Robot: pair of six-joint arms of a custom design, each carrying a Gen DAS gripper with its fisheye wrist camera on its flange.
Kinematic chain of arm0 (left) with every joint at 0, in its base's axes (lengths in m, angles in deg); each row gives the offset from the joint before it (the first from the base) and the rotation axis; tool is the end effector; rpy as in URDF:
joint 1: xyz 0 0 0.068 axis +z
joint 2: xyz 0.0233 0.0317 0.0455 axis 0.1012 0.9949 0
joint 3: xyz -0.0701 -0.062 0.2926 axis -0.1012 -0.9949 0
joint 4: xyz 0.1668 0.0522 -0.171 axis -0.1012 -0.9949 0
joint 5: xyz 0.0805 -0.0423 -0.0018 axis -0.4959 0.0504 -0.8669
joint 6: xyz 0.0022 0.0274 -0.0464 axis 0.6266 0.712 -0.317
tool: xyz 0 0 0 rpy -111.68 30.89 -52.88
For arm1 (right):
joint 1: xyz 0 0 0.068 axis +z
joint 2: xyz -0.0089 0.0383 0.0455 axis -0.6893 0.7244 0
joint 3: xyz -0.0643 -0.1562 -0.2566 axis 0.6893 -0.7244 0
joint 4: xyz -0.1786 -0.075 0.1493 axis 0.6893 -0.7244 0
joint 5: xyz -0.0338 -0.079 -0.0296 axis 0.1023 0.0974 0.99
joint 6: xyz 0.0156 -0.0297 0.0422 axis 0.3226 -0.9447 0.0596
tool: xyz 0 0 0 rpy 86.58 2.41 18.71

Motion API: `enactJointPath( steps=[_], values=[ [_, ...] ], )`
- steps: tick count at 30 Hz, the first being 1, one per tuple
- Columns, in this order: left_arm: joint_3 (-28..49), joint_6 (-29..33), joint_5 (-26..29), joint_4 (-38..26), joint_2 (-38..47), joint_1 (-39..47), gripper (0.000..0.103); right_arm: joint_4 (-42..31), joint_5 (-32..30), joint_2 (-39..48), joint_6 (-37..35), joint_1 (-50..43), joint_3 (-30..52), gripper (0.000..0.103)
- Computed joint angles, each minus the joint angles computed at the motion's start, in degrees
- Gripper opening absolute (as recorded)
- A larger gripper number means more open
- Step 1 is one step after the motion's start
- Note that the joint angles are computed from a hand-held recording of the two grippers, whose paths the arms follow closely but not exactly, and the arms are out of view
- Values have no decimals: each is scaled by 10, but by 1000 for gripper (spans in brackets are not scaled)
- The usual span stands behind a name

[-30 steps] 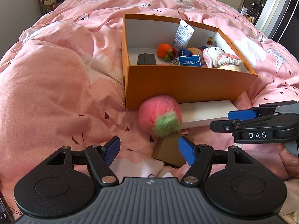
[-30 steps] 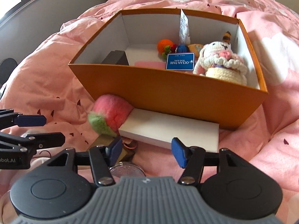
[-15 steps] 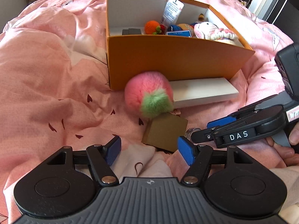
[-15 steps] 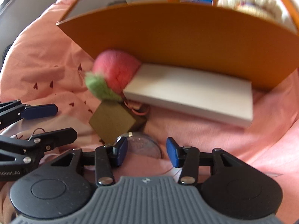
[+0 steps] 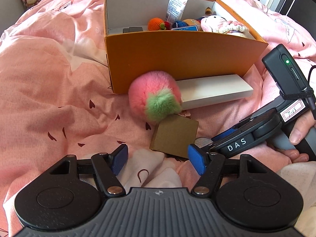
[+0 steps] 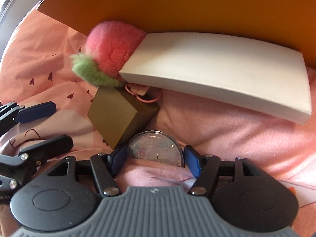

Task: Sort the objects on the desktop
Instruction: 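Move left tool to the brown cube box while right approaches the round mirror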

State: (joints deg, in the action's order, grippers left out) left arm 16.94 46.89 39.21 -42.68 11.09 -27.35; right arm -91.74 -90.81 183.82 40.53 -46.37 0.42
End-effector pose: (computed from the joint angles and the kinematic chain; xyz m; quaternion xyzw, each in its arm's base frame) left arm 0.1999 -0.1223 0.1590 -0.0293 0.9744 -0.0312 0.2205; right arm 0.3389 -0.0011 0.0963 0.3208 -0.9140 -0.2479 0.0143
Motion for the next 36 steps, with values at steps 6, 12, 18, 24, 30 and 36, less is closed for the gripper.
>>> enactJointPath(
  steps=[6,12,18,24,30,36],
  values=[
    [3,6,3,-3,-1,0,79,21,14,-54,-29,2,-48,41],
    [5,13,6,-6,2,-1,79,-56,-12,-70,-98,-17,-21,31],
    [9,24,8,-15,4,-6,79,-122,-19,-57,-189,-22,12,30],
    [14,24,10,-24,7,-3,79,-123,-16,-21,-222,7,34,31],
    [14,25,11,-24,7,-1,79,-84,0,8,-184,31,32,41],
    [9,24,13,-22,1,3,78,-115,6,69,-138,30,90,56]
  ],
)
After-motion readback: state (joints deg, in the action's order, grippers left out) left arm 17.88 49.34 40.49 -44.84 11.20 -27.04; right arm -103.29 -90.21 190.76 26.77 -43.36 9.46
